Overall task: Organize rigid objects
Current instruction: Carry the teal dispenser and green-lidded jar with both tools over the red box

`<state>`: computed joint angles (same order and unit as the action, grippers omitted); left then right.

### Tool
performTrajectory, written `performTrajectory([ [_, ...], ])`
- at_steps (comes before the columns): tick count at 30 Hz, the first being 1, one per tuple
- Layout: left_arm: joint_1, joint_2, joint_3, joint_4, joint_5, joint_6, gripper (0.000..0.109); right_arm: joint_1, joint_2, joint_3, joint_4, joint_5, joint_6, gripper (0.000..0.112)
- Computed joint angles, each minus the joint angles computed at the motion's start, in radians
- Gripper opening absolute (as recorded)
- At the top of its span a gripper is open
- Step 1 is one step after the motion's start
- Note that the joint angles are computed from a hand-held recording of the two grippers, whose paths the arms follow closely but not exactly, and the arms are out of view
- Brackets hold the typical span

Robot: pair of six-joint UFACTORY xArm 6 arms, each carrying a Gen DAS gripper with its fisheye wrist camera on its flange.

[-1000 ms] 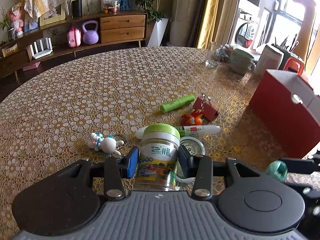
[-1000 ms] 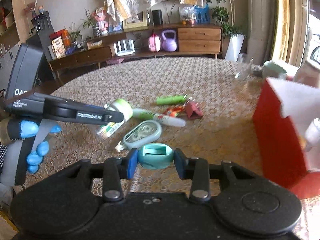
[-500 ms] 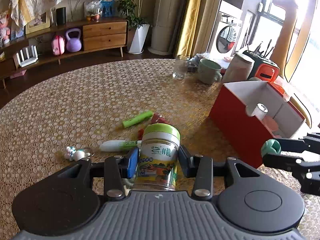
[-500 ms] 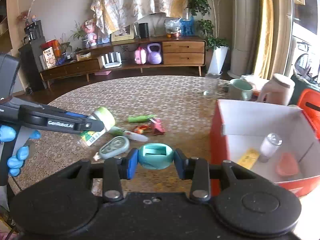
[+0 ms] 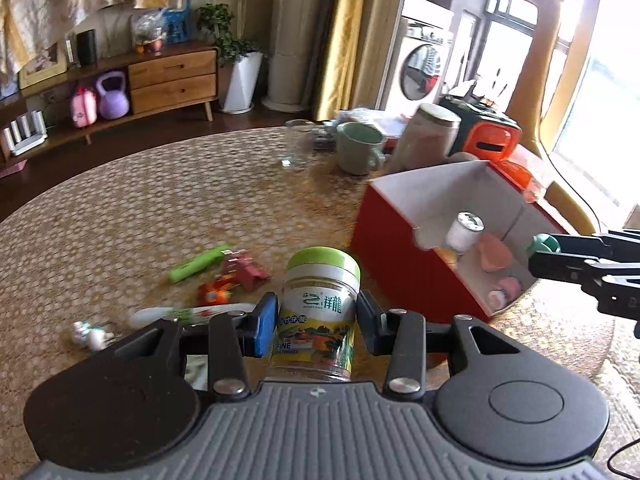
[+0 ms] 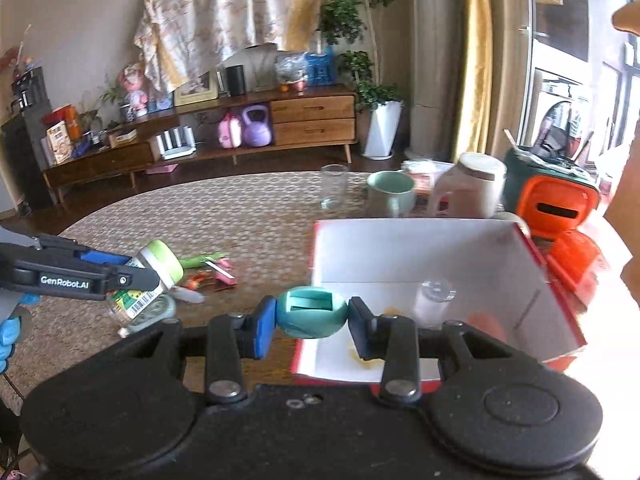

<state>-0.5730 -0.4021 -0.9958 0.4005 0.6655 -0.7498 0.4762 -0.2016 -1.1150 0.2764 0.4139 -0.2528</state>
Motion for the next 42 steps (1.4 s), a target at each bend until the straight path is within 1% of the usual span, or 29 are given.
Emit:
performTrajectory([
  [10,-0.092,0.228,-0.225,-0.012,-0.009,0.029,0.042,-0.123,0.020,-0.015,0.055,0.016,-0.069,0.038],
  [15,-0.118,0.338,-0.354,-0.027,-0.006,0.056,0.042,-0.169,0.040,-0.023,0.082,0.032,-0.111,0.038],
  [17,-0.125,0.377,-0.401,-0.044,-0.002,0.076,0.042,-0.183,0.056,-0.033,0.073,0.036,-0.112,0.038],
  [21,-0.141,0.485,-0.528,-0.079,0.020,0.124,0.042,-0.213,0.109,-0.085,0.078,0.059,-0.129,0.038],
  [24,-0.152,0.573,-0.627,-0.116,0.048,0.159,0.042,-0.231,0.163,-0.139,0.065,0.077,-0.146,0.038],
  [30,-0.161,0.744,-0.813,-0.198,0.136,0.221,0.042,-0.258,0.283,-0.261,0.044,0.130,-0.137,0.038],
  [33,-0.160,0.827,-0.908,-0.225,0.191,0.242,0.042,-0.258,0.336,-0.314,-0.003,0.167,-0.137,0.038],
  [36,-0.162,0.884,-0.971,-0.226,0.228,0.263,0.042,-0.260,0.383,-0.363,-0.025,0.215,-0.135,0.038],
  [42,-0.155,0.970,-1.075,-0.269,0.298,0.297,0.042,-0.259,0.426,-0.406,-0.064,0.263,-0.106,0.038],
])
